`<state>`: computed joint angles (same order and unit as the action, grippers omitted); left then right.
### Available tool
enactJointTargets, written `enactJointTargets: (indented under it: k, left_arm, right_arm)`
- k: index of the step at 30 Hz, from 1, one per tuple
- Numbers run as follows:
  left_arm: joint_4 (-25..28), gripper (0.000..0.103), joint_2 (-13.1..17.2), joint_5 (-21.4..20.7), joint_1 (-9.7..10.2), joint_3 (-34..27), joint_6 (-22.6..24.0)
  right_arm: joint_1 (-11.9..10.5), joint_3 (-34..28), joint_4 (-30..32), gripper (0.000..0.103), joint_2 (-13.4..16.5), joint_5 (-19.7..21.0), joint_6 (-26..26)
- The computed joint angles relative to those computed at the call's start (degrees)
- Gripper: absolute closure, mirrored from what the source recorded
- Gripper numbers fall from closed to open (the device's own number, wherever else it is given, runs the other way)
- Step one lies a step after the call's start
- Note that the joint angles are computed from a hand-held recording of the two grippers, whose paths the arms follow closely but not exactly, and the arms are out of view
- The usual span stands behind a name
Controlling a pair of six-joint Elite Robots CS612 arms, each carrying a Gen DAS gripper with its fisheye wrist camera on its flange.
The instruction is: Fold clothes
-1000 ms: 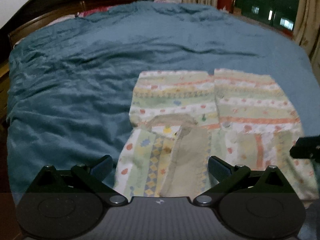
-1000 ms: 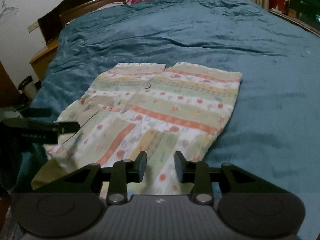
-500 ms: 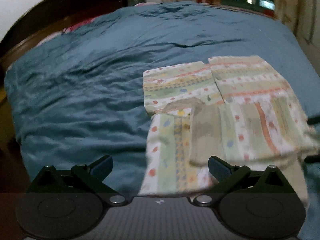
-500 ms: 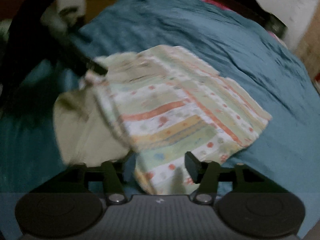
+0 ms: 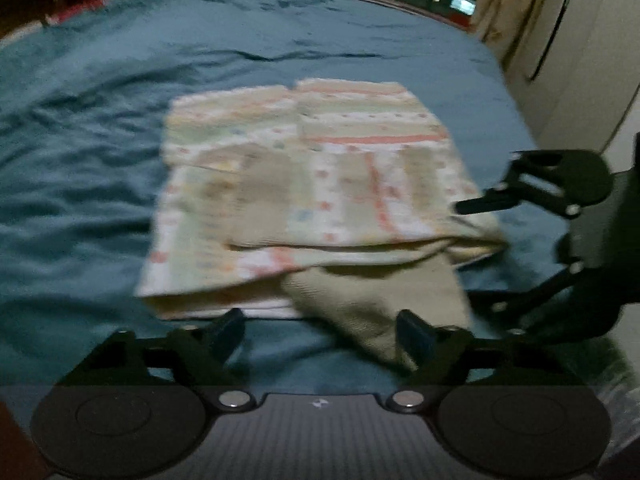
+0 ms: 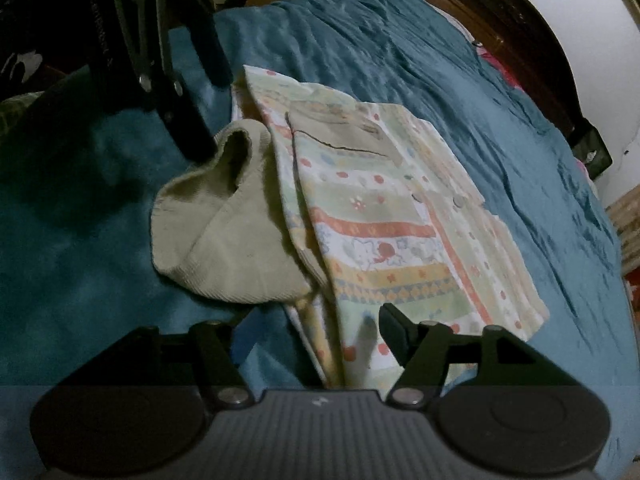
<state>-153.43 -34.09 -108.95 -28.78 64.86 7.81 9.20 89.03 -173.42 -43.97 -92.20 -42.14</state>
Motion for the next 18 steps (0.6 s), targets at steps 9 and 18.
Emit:
enactJointTargets:
  k: [9,18]
  left_arm:
    - [0.28,0.092,0.9,-5.0,0.49,-2.76,-5.23]
    - [-4.54,0.093,3.94,-8.92,1.23,-9.5,-13.07]
  right_arm:
    - [-0.16,0.38,-2.28,0.037,0.22,0.75,-0.45]
    - [-0.12,-0.38,-4.8,0.04,1.12,1.55,1.05]
